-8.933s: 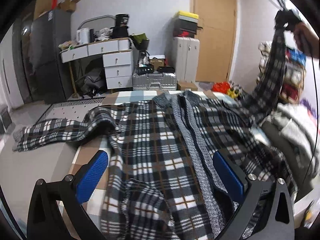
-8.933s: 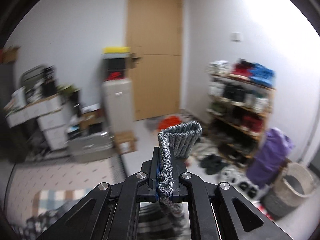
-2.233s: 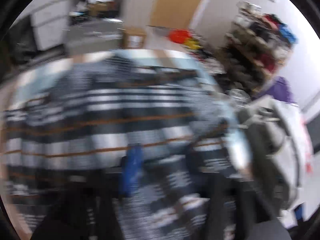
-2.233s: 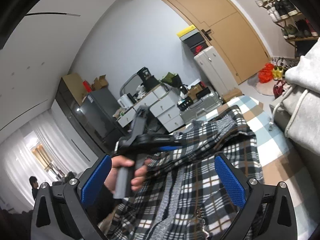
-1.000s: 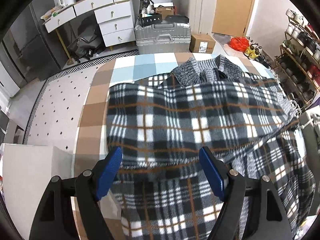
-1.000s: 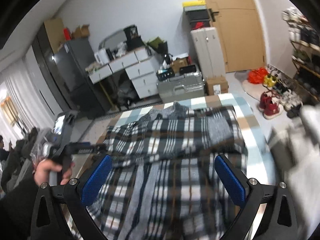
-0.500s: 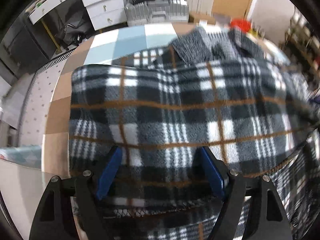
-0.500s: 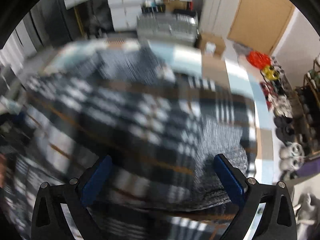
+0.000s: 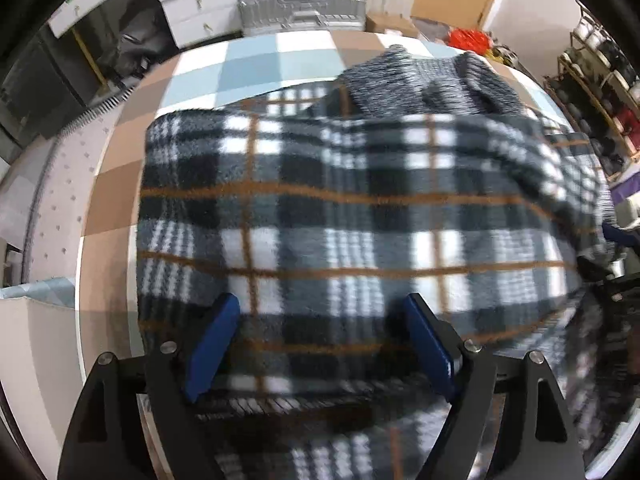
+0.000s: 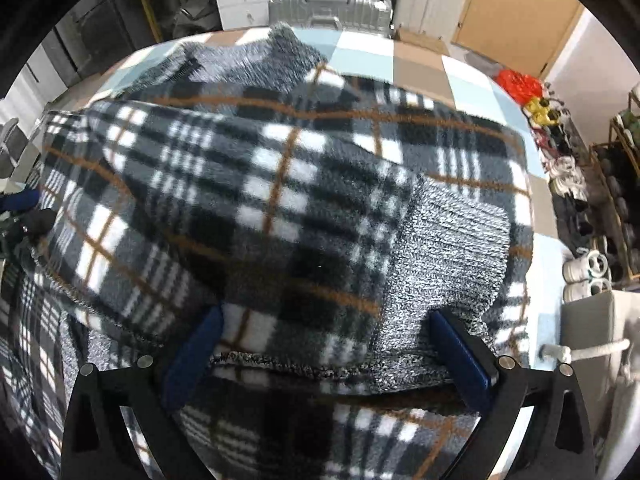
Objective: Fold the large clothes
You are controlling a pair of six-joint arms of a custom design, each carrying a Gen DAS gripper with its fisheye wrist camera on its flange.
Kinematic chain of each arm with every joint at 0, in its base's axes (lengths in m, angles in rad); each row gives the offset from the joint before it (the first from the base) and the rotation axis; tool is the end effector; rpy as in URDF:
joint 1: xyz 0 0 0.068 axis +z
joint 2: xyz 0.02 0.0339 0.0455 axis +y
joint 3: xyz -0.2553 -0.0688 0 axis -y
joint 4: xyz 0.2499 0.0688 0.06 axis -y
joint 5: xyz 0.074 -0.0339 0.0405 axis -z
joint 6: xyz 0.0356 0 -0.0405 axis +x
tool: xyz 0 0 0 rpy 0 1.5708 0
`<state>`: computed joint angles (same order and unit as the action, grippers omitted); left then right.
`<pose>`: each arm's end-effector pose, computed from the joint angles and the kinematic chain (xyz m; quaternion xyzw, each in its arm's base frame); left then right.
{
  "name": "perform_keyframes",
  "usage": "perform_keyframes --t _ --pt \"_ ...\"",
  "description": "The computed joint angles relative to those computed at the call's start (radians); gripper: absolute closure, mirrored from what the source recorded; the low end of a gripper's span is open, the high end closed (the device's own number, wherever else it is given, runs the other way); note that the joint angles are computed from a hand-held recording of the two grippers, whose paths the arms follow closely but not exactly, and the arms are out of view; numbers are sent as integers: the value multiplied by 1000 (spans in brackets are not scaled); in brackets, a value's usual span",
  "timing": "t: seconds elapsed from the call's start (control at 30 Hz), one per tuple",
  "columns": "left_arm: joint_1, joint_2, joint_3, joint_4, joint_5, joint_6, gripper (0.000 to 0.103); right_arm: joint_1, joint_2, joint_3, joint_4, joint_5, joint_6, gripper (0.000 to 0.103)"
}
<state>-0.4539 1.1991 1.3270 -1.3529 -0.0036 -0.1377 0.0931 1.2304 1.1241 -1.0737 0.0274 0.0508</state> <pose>0.1840 -0.0896 0.3396 0.1548 0.9729 -0.0485 0.1651 0.2305 0.0205 0.2860 -0.0181 0.9807 0.0006 0.1946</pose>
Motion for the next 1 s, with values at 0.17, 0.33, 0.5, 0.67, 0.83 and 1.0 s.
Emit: perform_keyframes --t 0.17,0.33,0.5,0.67,0.83,1.0 --pt "-22 153 304 -66 -21 -38 23 -91 -115 22 -34 -173 117 0" --pt "-98 396 556 -109 -144 -73 23 -20 -377 -97 16 -261 237 0" --pt "-141 577 628 -59 -163 -139 23 201 -482 -139 0 -169 244 0" --pt "-133 652 629 1 -98 -214 23 168 -517 -154 2 -232 207 0" --pt "-102 737 675 41 -53 -243 23 59 -513 -185 20 -346 163 0" --pt "-71 641 546 129 -6 -275 77 31 -490 -196 21 -346 117 0"
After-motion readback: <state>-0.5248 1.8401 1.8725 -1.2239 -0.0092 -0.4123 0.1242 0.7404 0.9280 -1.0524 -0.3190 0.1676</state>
